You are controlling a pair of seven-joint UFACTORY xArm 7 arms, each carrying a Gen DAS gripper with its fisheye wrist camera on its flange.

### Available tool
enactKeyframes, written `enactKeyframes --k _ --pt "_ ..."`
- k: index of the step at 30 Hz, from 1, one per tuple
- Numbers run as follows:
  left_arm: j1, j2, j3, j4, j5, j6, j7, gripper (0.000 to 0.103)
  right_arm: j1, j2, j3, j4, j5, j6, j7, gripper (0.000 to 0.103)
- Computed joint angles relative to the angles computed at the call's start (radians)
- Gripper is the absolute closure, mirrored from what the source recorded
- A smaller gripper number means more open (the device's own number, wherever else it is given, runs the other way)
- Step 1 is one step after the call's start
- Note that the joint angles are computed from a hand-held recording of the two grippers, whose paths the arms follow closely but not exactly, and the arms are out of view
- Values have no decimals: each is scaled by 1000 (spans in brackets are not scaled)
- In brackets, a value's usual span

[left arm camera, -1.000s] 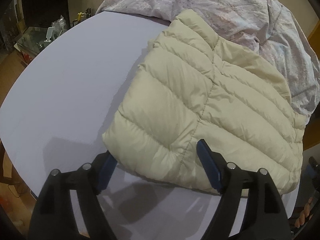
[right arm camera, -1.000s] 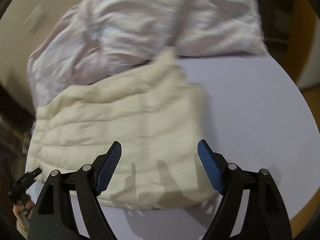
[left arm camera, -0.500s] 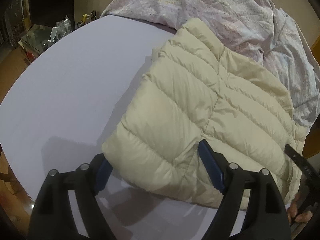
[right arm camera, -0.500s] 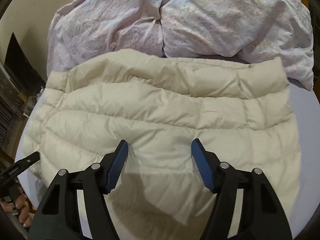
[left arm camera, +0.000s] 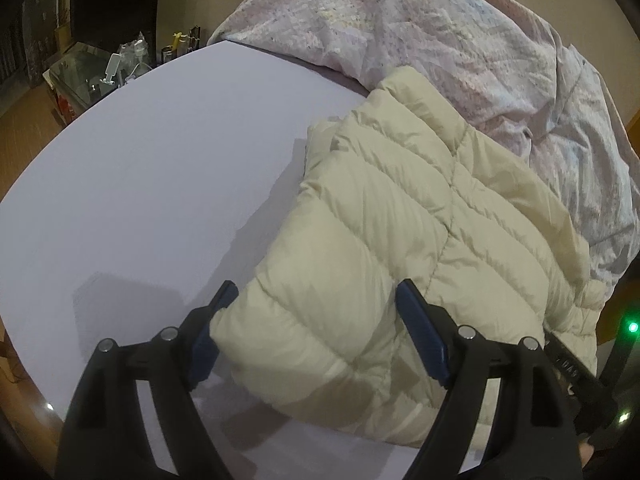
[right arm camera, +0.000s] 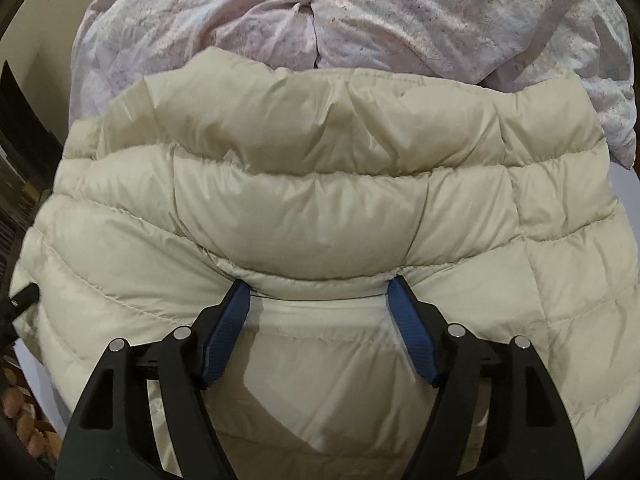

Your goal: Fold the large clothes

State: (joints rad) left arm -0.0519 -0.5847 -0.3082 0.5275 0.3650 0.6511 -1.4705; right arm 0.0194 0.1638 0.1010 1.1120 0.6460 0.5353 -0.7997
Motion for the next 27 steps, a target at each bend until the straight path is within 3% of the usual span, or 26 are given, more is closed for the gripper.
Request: enactKeyframes --k 3,8,10,15,17,20,25,27 --pt "16 -2 -2 -6 17 -23 -13 29 9 -7 4 -24 -3 -44 -1 28" --pt "23 -8 13 -22 14 -75 -4 57 6 -23 5 -43 19 -56 -4 28" --pt "24 -8 17 -25 7 -88 6 61 -2 -44 3 -55 56 -35 -22 28" --pt "26 -24 22 -55 -23 -122 16 56 -5 -77 -20 -70 131 15 -70 28" --pt "19 -34 31 -75 -46 -148 20 43 4 -76 -24 -75 121 1 -69 28" --pt "20 -48 32 -109 -79 -204 13 32 15 -68 -24 -79 111 -23 -64 28" --pt "32 -37 38 -134 -126 -286 23 33 20 -58 -20 -80 96 -44 -68 28" --pt "45 -29 34 -132 -133 -299 30 47 22 -56 -17 -83 89 -56 -67 28"
